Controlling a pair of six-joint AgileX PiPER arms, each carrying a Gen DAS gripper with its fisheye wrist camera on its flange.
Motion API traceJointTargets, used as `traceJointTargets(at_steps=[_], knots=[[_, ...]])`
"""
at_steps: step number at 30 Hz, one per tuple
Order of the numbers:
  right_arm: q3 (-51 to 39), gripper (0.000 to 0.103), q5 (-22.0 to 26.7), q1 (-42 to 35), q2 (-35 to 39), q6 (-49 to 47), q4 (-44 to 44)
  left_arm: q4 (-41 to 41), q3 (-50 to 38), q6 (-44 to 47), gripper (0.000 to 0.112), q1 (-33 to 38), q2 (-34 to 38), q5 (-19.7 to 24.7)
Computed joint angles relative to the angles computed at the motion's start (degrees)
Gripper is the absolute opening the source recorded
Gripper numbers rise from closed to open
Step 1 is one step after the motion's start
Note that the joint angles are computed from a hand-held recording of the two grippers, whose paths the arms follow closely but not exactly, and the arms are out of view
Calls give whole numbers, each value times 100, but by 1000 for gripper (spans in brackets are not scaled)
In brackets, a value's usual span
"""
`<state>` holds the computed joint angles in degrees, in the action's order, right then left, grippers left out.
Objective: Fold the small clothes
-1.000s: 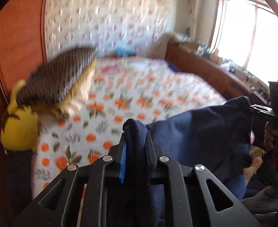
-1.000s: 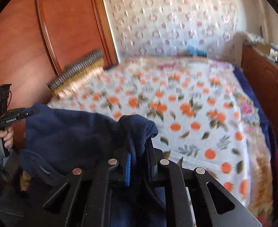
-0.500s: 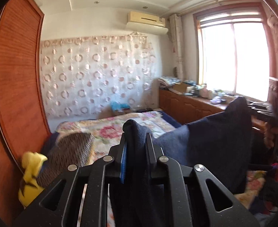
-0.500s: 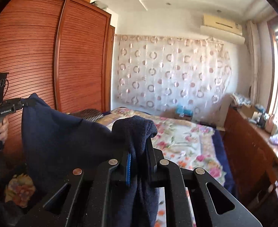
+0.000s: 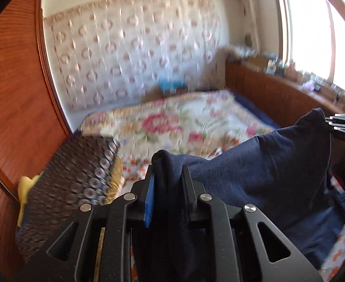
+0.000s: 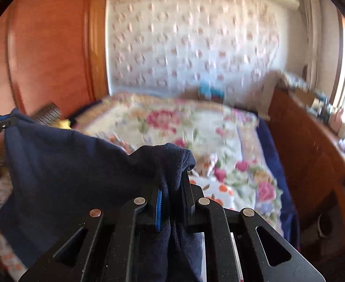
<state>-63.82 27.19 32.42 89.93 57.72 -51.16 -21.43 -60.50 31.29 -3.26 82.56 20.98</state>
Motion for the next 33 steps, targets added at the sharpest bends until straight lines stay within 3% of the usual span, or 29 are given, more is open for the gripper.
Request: traceJointTargets(at_steps=[3, 6, 8, 11, 15, 17, 18, 19, 20, 21, 28, 33], knots=[[-763, 12, -10, -113, 870, -151, 182, 220, 52, -330, 26, -93, 285, -325], [-1143, 12, -78, -210, 1239, -437, 479, -135, 55, -16, 40, -63, 335, -462], [-1513, 12, -12, -321, 1493, -861, 757, -16, 34, -48, 42, -88, 342, -638], [-1928, 12, 59, -433, 1842, -1254, 1098, -682, -99, 619, 45, 37, 402, -479], [-1605, 25, 104, -510, 1605, -1309, 1080, -1564, 10, 1524, 48, 135, 286, -211], [-1526, 41, 169, -488, 1514, -1126, 878, -1587, 122, 1577, 49, 129, 200, -21], [-1452, 48, 192, -459, 1411, -1098, 854, -1661, 212, 1649, 54, 98, 156, -14], [-1309, 54, 128, -436, 1311, -1006, 784, -1692, 313, 1667, 73, 59, 90, -10], [-1144, 54, -2, -420, 1149, -983, 794, -1764, 414, 1717, 83, 41, 26, -9], [-1009, 55, -105, -411, 1049, -927, 772, -2062, 549, 1996, 86, 65, -55, 101], [373, 62, -152, 393, -235, -8, 495, -2133, 1520, 2095, 86, -126, -771, 219], [1227, 62, 373, 1428, -865, 1345, -90, -1593, 2227, 1540, 86, -158, -1460, 481]])
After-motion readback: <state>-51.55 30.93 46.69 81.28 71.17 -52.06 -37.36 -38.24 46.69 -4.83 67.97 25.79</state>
